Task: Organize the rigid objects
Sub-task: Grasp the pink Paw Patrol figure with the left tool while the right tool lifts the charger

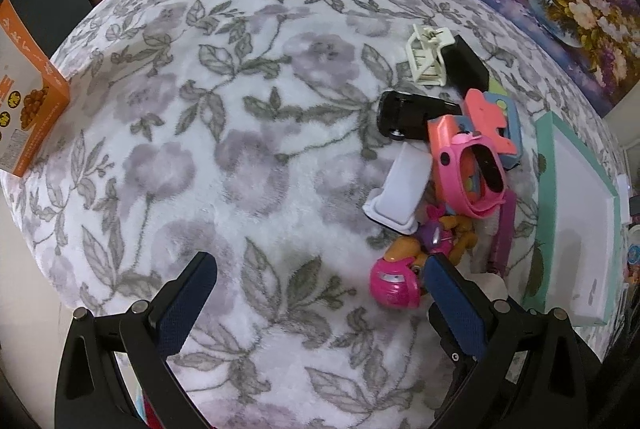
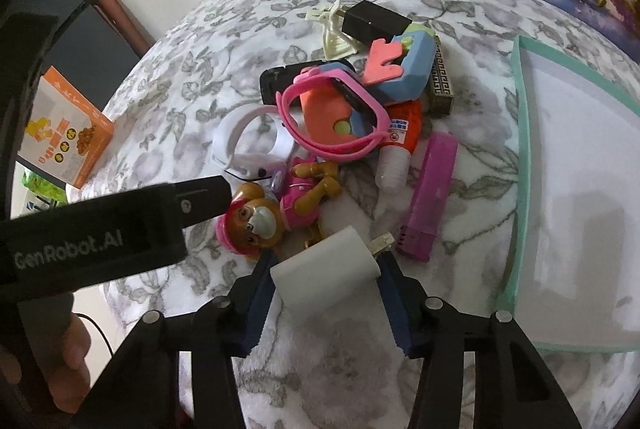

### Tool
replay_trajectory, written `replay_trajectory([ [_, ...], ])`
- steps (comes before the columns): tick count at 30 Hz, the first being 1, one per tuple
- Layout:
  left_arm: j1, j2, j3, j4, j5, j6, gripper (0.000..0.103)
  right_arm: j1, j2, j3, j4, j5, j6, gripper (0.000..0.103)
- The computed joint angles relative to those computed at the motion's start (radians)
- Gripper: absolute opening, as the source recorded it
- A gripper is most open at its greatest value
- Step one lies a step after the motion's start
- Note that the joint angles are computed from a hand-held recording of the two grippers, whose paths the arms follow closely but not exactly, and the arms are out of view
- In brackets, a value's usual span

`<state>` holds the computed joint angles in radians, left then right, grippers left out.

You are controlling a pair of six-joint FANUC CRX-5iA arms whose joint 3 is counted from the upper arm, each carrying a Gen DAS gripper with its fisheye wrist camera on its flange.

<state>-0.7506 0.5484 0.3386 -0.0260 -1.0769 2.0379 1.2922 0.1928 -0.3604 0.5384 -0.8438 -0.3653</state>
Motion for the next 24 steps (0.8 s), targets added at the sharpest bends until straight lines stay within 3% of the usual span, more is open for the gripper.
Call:
replay_trajectory([
  [12, -0.012, 0.011, 0.001, 0.044, 0.044, -0.034, 0.102, 0.037, -0.088, -0.078, 0.058, -0.035, -0.117, 0.052],
  [19, -0.019, 0.019, 0.002, 0.065, 0.063, -0.050, 0.101, 0.082, -0.160, -0.119, 0.093, -0.132, -0.212, 0.052],
  [24, -0.035, 0.052, 0.040, 0.070, 0.034, -0.070, 0.096, 0.123, -0.227, -0.169, 0.132, -0.211, -0.318, 0.052],
])
